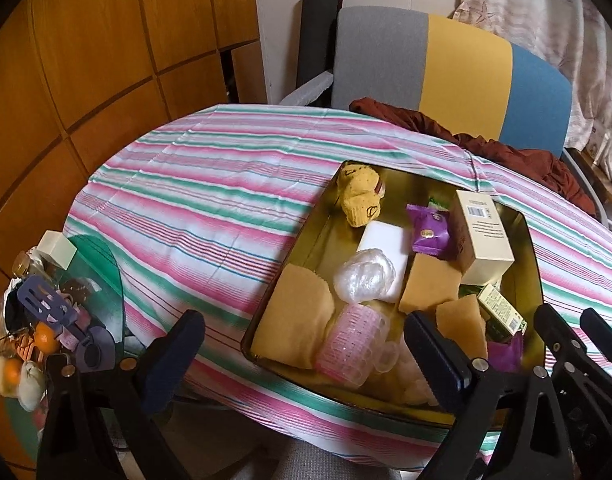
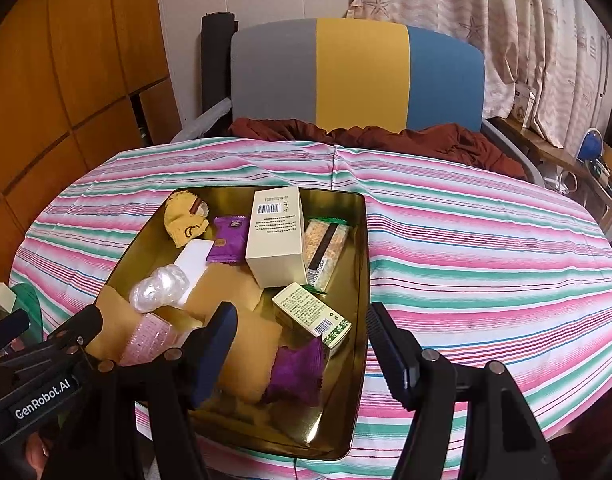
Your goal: Organize objects
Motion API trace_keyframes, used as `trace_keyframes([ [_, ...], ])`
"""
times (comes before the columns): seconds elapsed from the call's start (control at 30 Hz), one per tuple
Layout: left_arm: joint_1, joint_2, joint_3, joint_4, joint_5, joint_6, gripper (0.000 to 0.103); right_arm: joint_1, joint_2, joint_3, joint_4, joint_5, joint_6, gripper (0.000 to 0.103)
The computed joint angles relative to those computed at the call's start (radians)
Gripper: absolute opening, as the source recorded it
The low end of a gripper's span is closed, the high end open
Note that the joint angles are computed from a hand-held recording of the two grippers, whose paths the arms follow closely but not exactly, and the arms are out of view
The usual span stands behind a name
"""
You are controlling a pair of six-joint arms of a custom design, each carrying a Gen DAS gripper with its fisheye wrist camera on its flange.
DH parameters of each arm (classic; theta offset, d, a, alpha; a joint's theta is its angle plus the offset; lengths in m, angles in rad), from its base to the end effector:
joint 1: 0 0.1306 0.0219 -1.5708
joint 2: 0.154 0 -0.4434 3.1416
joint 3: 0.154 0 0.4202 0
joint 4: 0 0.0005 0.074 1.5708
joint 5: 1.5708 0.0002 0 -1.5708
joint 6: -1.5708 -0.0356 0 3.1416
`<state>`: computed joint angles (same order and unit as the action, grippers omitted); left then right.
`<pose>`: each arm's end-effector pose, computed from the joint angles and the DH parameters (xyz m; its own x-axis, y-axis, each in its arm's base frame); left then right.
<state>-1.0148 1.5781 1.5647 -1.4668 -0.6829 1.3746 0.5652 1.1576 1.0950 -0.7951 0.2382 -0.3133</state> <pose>0.2943 -0.4320 0.4614 -0.7192 -0.2842 -0.6340 -0.3930 0.9189 0.0338 0.3413 0.2059 0.4506 -0.7279 -0.1070 -0.6773 -0.1742 0.9842 0.0318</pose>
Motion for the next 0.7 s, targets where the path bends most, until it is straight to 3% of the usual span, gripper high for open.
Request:
trace_keyframes([
  [0.3,-0.003,0.007,0.01,-0.003,0.01,-0.008,0.099,0.002,0.001,0.002,-0.007,0.026,0.001,0.068],
  [0.7,0.002,0.015,0.006,0.015,0.042,-0.028,0.089,-0.009,0.005,0.001,-0.013,0.019,-0.004,0.068],
])
